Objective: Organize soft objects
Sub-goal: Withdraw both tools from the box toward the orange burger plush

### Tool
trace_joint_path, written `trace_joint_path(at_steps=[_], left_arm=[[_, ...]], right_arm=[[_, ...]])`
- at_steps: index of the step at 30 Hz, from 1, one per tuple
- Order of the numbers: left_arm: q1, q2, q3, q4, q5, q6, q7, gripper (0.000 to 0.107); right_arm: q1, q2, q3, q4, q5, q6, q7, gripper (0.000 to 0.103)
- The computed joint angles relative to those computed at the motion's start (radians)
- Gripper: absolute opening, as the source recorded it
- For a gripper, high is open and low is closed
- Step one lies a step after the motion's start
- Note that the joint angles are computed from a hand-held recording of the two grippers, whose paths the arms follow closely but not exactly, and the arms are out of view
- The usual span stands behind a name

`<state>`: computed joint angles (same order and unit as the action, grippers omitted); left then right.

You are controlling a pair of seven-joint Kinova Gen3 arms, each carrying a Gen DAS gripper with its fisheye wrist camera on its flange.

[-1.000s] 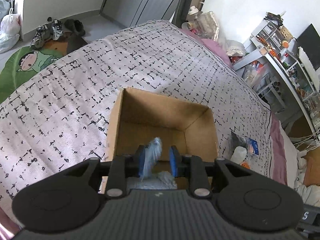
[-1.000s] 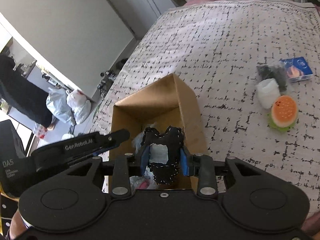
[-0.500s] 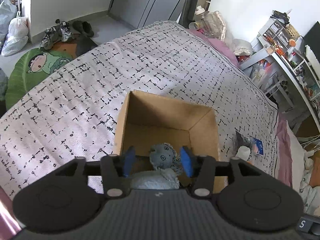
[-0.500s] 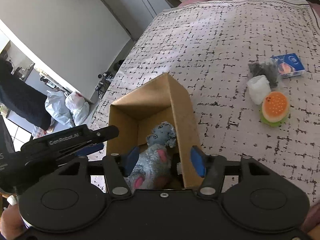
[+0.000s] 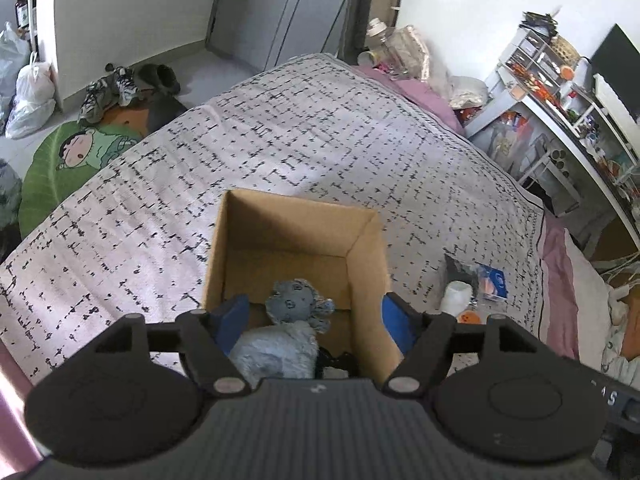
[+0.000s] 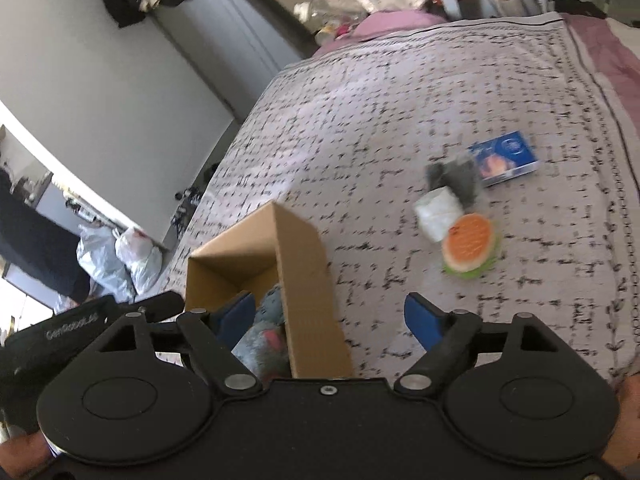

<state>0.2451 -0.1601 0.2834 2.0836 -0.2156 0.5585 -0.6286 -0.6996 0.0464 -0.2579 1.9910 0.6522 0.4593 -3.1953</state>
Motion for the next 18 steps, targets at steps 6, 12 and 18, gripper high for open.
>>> trace_joint_path(at_steps=[6,12,18], left_arm=[[0.012,0.012,0.065,-0.038,-0.079,0.026,0.106,0.072],[0.061,0.045,0.088,-0.080,-0.153,0.045,0.204,0.072],[0.131,0.089,0.085,-0.132,-0.232,0.075,0.290,0.072]], right_arm=[[0.059,-0.062,-0.004,0.056,0.007,-0.029,-0.014,0.081],[0.140,-0.097,-0.019,0.088,-0.037,-0.049,0.035,0.081],[0.218,-0.133,-0.015,0.107,-0.139,-0.070,0.146,0.081]])
